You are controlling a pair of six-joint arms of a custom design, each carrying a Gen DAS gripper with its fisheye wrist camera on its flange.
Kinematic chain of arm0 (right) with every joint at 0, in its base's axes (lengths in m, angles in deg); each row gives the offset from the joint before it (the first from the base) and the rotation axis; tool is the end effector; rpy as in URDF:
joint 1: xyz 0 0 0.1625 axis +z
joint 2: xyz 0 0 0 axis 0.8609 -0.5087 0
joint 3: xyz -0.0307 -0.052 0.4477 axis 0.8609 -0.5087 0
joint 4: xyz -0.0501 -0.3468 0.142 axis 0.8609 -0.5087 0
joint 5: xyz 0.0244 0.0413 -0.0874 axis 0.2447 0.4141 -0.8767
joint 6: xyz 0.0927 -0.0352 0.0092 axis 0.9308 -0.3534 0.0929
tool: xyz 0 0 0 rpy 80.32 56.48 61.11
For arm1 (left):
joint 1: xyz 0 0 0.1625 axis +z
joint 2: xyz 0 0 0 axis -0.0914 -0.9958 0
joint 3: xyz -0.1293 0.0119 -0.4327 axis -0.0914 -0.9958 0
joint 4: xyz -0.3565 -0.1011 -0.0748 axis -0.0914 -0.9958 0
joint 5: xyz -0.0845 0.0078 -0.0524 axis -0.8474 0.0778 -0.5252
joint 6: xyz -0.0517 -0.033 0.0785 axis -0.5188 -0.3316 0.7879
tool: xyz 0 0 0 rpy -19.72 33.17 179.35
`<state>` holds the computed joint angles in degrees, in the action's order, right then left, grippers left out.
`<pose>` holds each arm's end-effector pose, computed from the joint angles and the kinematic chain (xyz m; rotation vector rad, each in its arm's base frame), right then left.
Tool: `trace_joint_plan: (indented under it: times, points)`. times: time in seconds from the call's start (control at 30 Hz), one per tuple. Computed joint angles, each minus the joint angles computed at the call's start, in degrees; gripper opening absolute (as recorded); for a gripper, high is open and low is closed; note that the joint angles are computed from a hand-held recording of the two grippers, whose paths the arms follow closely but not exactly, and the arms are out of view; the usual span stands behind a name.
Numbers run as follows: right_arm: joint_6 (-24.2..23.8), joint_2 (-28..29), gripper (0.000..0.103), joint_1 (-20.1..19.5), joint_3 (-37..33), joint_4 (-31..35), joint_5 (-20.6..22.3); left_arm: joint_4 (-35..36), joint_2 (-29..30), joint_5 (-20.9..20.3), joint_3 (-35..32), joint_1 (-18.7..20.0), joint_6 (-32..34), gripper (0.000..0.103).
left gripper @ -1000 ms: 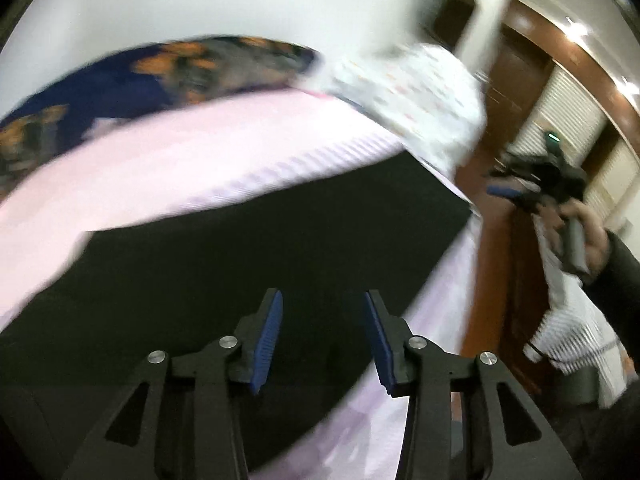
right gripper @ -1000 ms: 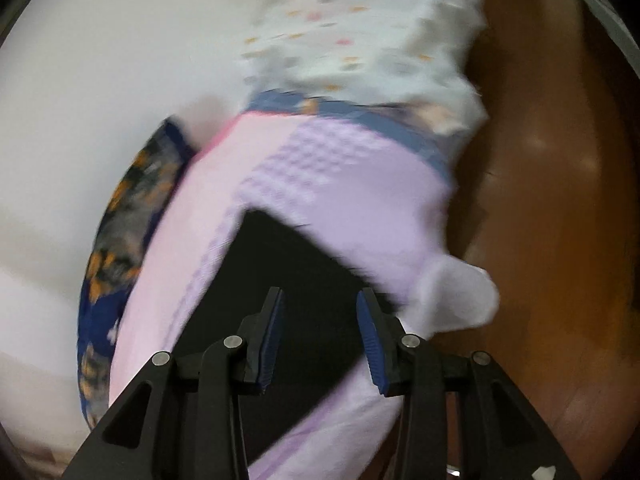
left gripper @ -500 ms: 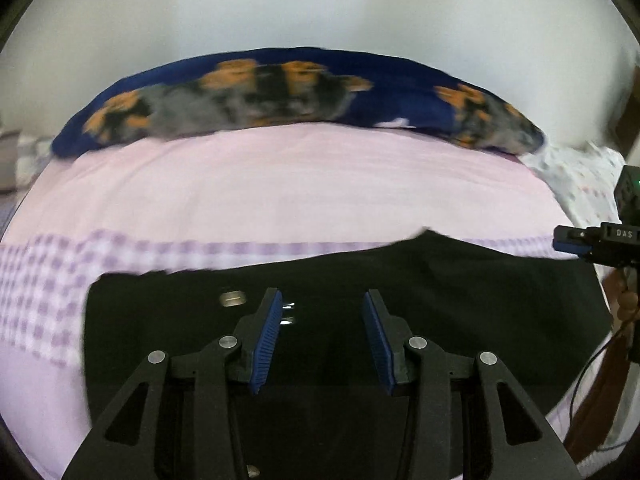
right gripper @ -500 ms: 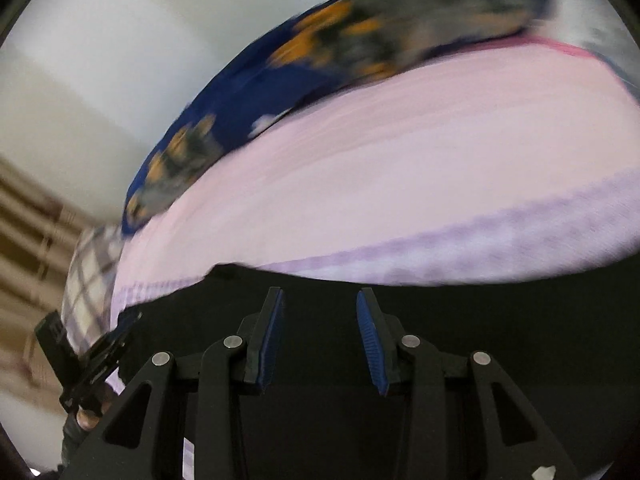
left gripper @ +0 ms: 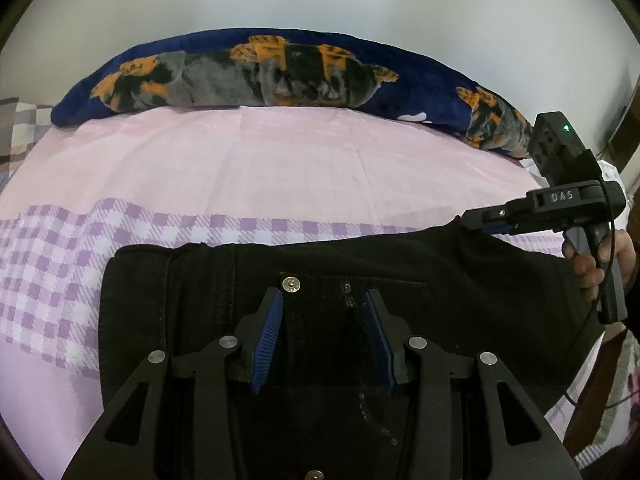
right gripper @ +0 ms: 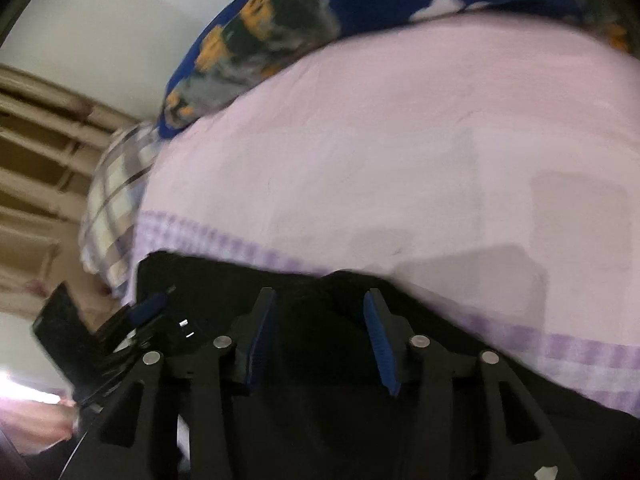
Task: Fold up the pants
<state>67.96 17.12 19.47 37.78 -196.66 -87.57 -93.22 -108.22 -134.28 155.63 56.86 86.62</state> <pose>-0.0038 -0.6334 0.3375 0.1073 -2.8523 0.5103 -0.2794 -0.6313 0.0517 0.8662 2.6499 -0.5142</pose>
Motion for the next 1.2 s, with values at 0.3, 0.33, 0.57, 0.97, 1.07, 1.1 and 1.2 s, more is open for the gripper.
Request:
trace_joint_plan:
  times: [0.3,0.33,0.57,0.97,1.07,1.1,1.2]
  points:
    - [-1.44,3.81,0.009,1.23,-0.24,-9.14,-6.68,-1.72,0.21,-1.22,0.72,0.97,0.73,0.039]
    - [-0.96,3.87,0.010,0.96,-0.20,-9.53,-6.01,-2.02,0.26,-1.10,0.85,0.95,1.10,0.039]
    - [3.41,-1.31,0.037,-0.12,3.50,-13.53,-1.84,0.48,-0.43,-2.26,0.12,1.06,-1.04,0.039]
    - [2.80,-13.11,0.036,-5.77,19.18,-21.68,-1.66,1.91,-5.59,0.22,8.10,-1.52,-2.18,0.044]
    - [2.69,-13.25,0.021,-7.74,21.47,-26.73,-2.78,1.69,-5.66,1.96,9.25,-1.30,-3.10,0.044]
    - [3.62,-13.82,0.016,-8.71,21.83,-27.30,-2.01,0.94,-5.53,3.63,9.72,-1.51,-3.11,0.044]
    - [4.82,-15.15,0.012,-10.08,22.91,-30.13,-2.37,0.35,-4.84,5.85,9.45,-1.64,-3.88,0.044]
